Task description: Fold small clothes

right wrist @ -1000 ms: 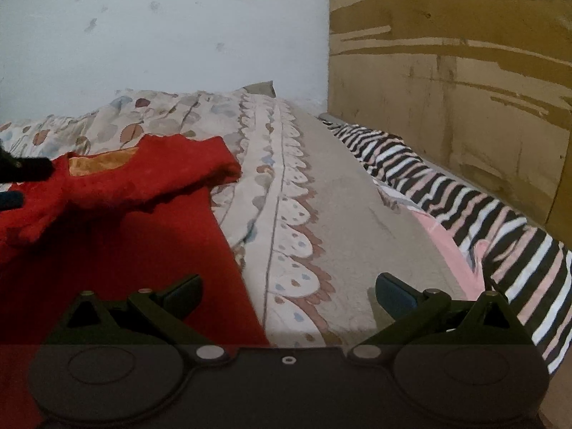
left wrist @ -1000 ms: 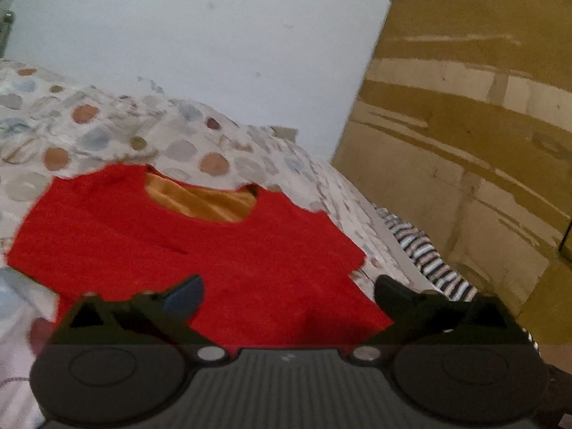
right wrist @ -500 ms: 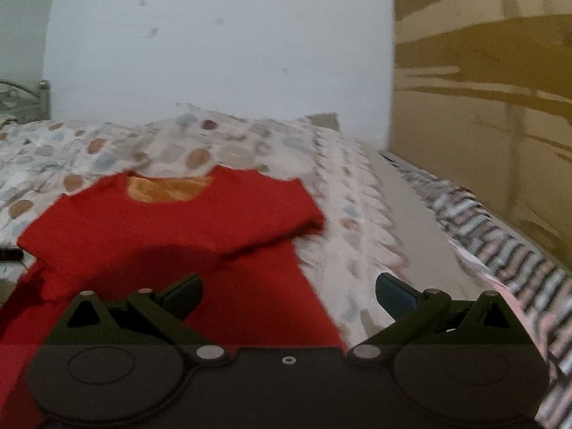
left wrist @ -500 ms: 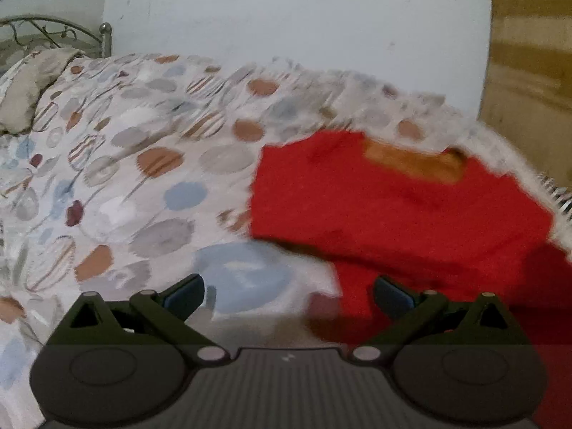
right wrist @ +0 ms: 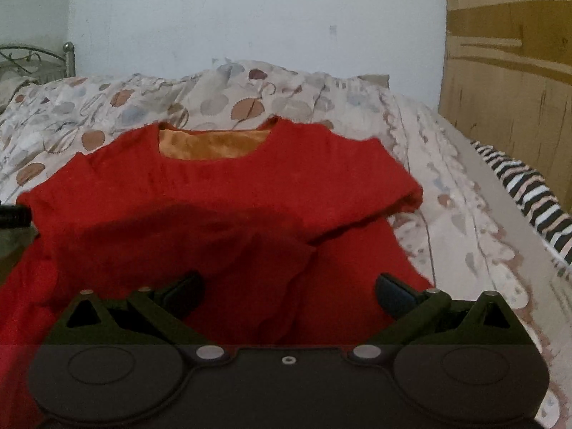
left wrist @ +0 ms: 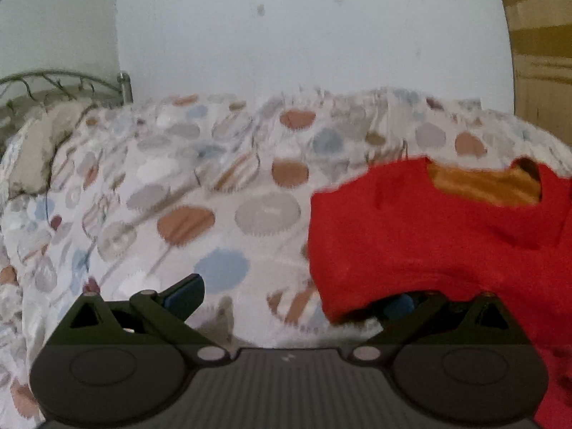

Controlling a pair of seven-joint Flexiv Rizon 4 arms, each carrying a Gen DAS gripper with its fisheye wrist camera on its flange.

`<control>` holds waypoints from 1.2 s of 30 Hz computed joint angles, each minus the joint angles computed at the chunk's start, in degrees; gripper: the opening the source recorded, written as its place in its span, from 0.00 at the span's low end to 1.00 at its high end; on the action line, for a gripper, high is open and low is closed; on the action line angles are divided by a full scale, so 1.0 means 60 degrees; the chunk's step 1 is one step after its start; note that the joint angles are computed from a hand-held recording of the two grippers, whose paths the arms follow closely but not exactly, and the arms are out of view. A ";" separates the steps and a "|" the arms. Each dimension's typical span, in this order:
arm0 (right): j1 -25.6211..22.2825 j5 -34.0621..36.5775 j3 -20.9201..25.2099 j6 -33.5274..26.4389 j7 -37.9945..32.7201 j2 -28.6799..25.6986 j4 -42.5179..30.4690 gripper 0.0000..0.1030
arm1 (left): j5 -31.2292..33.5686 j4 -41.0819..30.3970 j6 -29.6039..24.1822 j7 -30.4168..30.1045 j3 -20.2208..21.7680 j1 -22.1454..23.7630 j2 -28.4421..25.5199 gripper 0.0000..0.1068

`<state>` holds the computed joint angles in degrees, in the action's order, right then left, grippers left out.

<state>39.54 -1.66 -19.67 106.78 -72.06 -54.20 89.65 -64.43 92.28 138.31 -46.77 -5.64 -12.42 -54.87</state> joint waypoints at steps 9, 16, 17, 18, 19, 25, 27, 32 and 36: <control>-0.0555 -0.0242 0.0723 -0.0005 0.0146 0.0050 -0.0028 1.00 | -0.1142 -0.0295 0.0727 0.0268 -0.0673 0.0309 -0.0139 0.96; -0.0507 -0.0226 0.0645 0.0034 0.0181 0.0010 -0.0031 1.00 | -0.0603 0.0874 0.0505 -0.0595 -0.0540 0.0318 0.0354 0.96; -0.0517 -0.0230 0.0658 0.0034 0.0181 0.0012 -0.0031 1.00 | -0.0660 0.1031 0.0371 -0.0580 -0.0511 0.0282 0.0485 0.96; -0.0523 -0.0227 0.0666 0.0041 0.0185 0.0006 -0.0033 1.00 | -0.0742 0.1182 0.0279 -0.0556 -0.0478 0.0206 0.0603 0.96; -0.0525 -0.0226 0.0672 0.0041 0.0188 0.0006 -0.0034 1.00 | -0.0811 0.1307 0.0219 -0.0550 -0.0431 0.0143 0.0697 0.96; -0.0843 -0.0447 0.1067 -0.0187 0.0230 0.0148 -0.0054 1.00 | -0.0691 0.2964 -0.0150 -0.2037 -0.0453 -0.0040 0.1821 0.96; -0.1373 -0.0795 0.1735 -0.0409 0.0211 0.0487 0.0138 1.00 | -0.0025 0.3823 -0.0559 -0.3113 -0.0482 0.0019 0.2391 0.96; -0.3051 -0.1557 0.3503 0.1012 -0.0248 0.1230 0.1504 1.00 | 0.2537 0.5802 -0.1372 -0.5616 -0.0867 0.0598 0.3612 0.96; -0.2386 -0.0847 0.2413 0.2046 -0.1356 0.1865 0.2955 1.00 | 0.3447 0.6635 -0.1669 -0.6393 -0.0859 0.0439 0.4036 0.96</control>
<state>25.23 -6.74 -5.20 119.06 -80.19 -43.01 107.38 -43.74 132.09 128.30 -85.13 -10.80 -9.79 -30.66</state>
